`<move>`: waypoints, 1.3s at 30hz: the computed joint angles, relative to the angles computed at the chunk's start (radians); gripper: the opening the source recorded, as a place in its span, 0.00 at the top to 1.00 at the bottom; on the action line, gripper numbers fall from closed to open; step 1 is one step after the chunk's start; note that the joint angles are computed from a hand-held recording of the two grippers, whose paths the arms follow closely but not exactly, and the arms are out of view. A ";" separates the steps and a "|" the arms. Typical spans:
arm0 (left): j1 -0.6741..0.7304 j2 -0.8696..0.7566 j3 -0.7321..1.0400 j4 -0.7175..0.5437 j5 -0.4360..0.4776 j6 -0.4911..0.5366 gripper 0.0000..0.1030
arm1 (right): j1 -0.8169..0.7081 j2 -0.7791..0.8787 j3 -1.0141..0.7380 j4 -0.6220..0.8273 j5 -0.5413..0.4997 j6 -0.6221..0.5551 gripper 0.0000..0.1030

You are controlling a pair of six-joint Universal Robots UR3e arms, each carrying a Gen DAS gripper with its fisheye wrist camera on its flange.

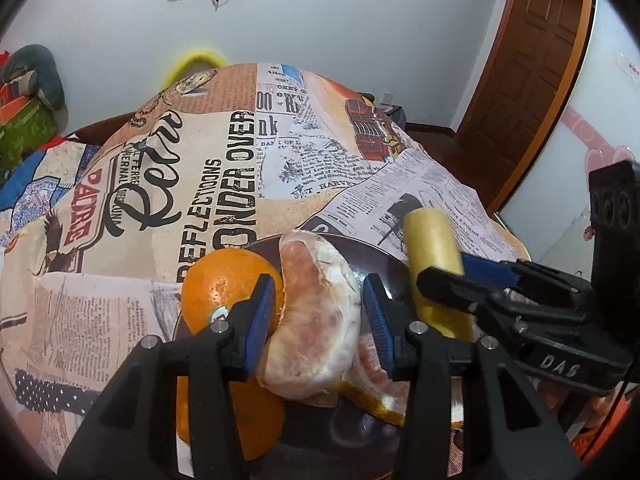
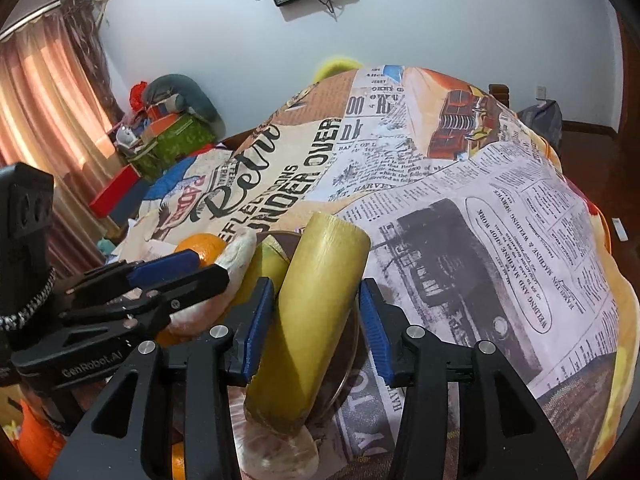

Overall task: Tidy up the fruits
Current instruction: 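Lower the pomelo segment onto the plate with the left tool while the right tool places the yellow cylinder, then open both tools and move them to a small mandarin on the bed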

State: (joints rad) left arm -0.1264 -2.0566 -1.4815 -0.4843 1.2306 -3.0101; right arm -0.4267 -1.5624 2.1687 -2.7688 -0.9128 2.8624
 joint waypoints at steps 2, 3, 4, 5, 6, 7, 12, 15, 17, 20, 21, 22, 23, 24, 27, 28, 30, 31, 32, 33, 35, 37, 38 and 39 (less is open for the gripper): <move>0.008 0.012 -0.010 0.000 -0.005 0.000 0.56 | 0.012 0.001 -0.004 0.016 0.007 -0.021 0.59; 0.011 0.020 -0.018 0.004 -0.006 -0.001 0.56 | 0.026 -0.001 -0.006 0.020 -0.004 -0.029 0.59; 0.013 0.025 -0.022 0.005 -0.007 -0.002 0.56 | 0.041 -0.006 -0.003 0.012 -0.020 -0.034 0.59; 0.015 0.030 -0.023 0.002 -0.008 -0.002 0.56 | 0.052 -0.012 0.005 0.001 -0.029 -0.037 0.59; 0.017 0.038 -0.028 0.000 -0.010 -0.002 0.56 | 0.055 -0.014 0.009 -0.003 -0.030 -0.038 0.58; 0.017 0.043 -0.032 0.001 -0.009 -0.002 0.56 | 0.052 -0.020 0.013 0.009 -0.019 -0.042 0.58; 0.021 0.098 -0.080 0.007 -0.003 0.009 0.56 | 0.041 -0.052 0.023 0.045 -0.016 -0.047 0.58; 0.026 0.140 -0.115 0.007 0.003 0.017 0.56 | 0.025 -0.108 0.042 0.080 -0.014 -0.053 0.58; 0.031 0.175 -0.143 0.007 0.006 0.020 0.56 | 0.014 -0.166 0.062 0.101 -0.016 -0.059 0.58; 0.048 0.240 -0.196 0.004 0.003 0.027 0.56 | 0.005 -0.241 0.081 0.133 -0.017 -0.061 0.58; 0.053 0.261 -0.213 0.004 0.002 0.029 0.56 | -0.003 -0.280 0.092 0.149 -0.012 -0.062 0.58; 0.062 0.292 -0.238 0.003 -0.002 0.033 0.56 | -0.007 -0.310 0.100 0.161 -0.007 -0.059 0.58; 0.070 0.317 -0.258 0.001 -0.006 0.039 0.56 | -0.009 -0.332 0.104 0.171 -0.005 -0.056 0.58; 0.082 0.354 -0.284 -0.004 -0.012 0.045 0.56 | -0.018 -0.374 0.112 0.197 0.005 -0.058 0.58; 0.114 0.451 -0.354 -0.016 -0.027 0.063 0.55 | -0.038 -0.470 0.129 0.252 0.024 -0.065 0.58; 0.124 0.474 -0.369 -0.021 -0.032 0.069 0.54 | -0.046 -0.506 0.138 0.270 0.037 -0.067 0.58; 0.151 0.539 -0.409 -0.040 -0.045 0.086 0.51 | -0.050 -0.570 0.147 0.300 0.037 -0.072 0.56; 0.168 0.575 -0.430 -0.055 -0.056 0.099 0.50 | -0.051 -0.590 0.149 0.308 0.034 -0.073 0.53; 0.183 0.606 -0.448 -0.069 -0.066 0.109 0.47 | -0.051 -0.615 0.156 0.311 0.030 -0.068 0.49; 0.202 0.641 -0.470 -0.082 -0.078 0.120 0.45 | -0.050 -0.643 0.163 0.313 0.026 -0.060 0.47; 0.227 0.688 -0.502 -0.096 -0.088 0.135 0.43 | -0.058 -0.687 0.173 0.326 0.026 -0.054 0.38; 0.262 0.739 -0.533 -0.121 -0.102 0.153 0.40 | -0.065 -0.737 0.190 0.339 0.026 -0.045 0.32; 0.281 0.761 -0.548 -0.135 -0.110 0.163 0.37 | -0.063 -0.752 0.196 0.339 0.021 -0.040 0.29; 0.295 0.778 -0.560 -0.145 -0.116 0.171 0.36 | -0.055 -0.759 0.200 0.336 0.011 -0.034 0.29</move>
State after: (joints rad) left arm 0.1687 -1.2790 -2.0412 -0.6293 1.1146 -2.8390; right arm -0.4816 -2.3217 2.3683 -2.4331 -0.9018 2.8286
